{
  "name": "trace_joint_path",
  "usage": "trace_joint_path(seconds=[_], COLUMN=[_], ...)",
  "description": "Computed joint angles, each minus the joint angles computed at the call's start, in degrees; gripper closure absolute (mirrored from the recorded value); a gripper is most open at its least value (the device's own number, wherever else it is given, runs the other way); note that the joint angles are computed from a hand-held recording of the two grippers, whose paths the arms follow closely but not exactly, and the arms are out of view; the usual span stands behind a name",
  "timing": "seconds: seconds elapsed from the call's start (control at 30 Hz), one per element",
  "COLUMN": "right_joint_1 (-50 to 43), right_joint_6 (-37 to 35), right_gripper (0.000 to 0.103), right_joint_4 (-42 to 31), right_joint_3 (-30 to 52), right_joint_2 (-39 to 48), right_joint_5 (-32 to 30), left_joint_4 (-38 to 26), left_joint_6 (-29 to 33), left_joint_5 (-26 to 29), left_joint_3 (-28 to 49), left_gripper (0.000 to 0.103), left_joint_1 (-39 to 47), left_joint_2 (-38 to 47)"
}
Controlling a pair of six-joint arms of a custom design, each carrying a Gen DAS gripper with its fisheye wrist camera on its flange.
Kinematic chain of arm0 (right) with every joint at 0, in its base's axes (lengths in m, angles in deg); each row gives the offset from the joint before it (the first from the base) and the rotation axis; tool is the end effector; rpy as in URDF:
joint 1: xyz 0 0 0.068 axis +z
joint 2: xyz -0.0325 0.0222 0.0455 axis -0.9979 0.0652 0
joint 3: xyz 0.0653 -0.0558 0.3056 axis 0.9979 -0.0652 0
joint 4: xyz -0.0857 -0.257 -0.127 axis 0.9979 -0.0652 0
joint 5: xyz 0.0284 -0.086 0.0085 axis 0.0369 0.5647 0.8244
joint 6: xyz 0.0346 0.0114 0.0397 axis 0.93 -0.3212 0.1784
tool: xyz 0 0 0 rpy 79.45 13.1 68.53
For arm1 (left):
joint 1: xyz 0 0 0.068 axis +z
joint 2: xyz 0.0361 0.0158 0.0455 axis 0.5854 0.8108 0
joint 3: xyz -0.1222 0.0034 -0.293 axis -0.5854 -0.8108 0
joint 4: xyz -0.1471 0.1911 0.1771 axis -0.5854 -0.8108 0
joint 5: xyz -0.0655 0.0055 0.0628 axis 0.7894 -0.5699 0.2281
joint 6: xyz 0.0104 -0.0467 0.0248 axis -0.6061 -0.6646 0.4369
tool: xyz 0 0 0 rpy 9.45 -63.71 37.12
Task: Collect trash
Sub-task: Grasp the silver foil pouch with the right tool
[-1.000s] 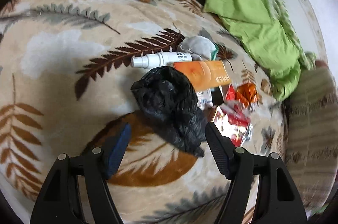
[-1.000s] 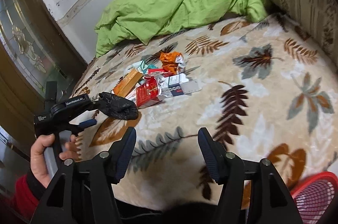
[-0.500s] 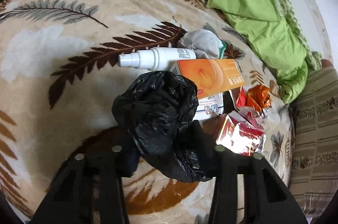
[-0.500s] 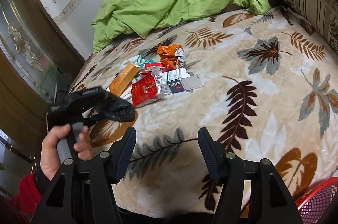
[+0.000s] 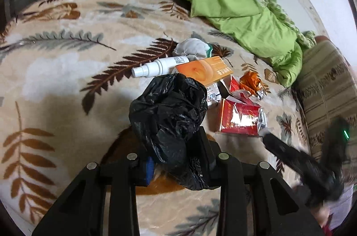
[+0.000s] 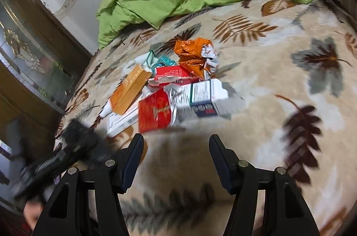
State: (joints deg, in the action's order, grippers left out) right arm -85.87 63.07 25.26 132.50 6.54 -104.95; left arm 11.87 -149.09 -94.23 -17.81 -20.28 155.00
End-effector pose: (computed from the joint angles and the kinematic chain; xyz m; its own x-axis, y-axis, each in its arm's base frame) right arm 0.3071 0.0216 0.1928 -0.8544 -0.1101 -0.5078 -0.3624 0.8266 0.4305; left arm 0.1798 -0.2347 0.1866 -0.6429 -0.5505 -0.5326 -0.3496 0.8295 -0.4355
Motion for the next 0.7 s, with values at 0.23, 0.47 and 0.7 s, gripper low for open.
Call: trace_joint_path(seconds=[0.23, 0.47, 0.7], right_joint_1=[4.37, 5.71, 5.34], right_joint_6=[3.99, 3.75, 4.43], right_gripper=[0.043, 0.076, 0.081], right_joint_4=[4.52, 8.34, 10.70], right_joint_3=[3.36, -2.01, -13.65], right_joint_2=[9.49, 1.37, -17.13], right_joint_5=[-0.56, -0.66, 3.21], left_joint_4=[-1.07, -1.99, -5.73], left_joint_6=[1.49, 1.51, 0.60], left_joint_5=[-3.08, -5.54, -10.20], left_joint_3=[0.06, 1.12, 3.78], left_gripper=[0.072, 0.071, 0.072], left_joint_1=[-2.78, -4.67, -7.92], left_joint_2=[1.05, 2.68, 4.49])
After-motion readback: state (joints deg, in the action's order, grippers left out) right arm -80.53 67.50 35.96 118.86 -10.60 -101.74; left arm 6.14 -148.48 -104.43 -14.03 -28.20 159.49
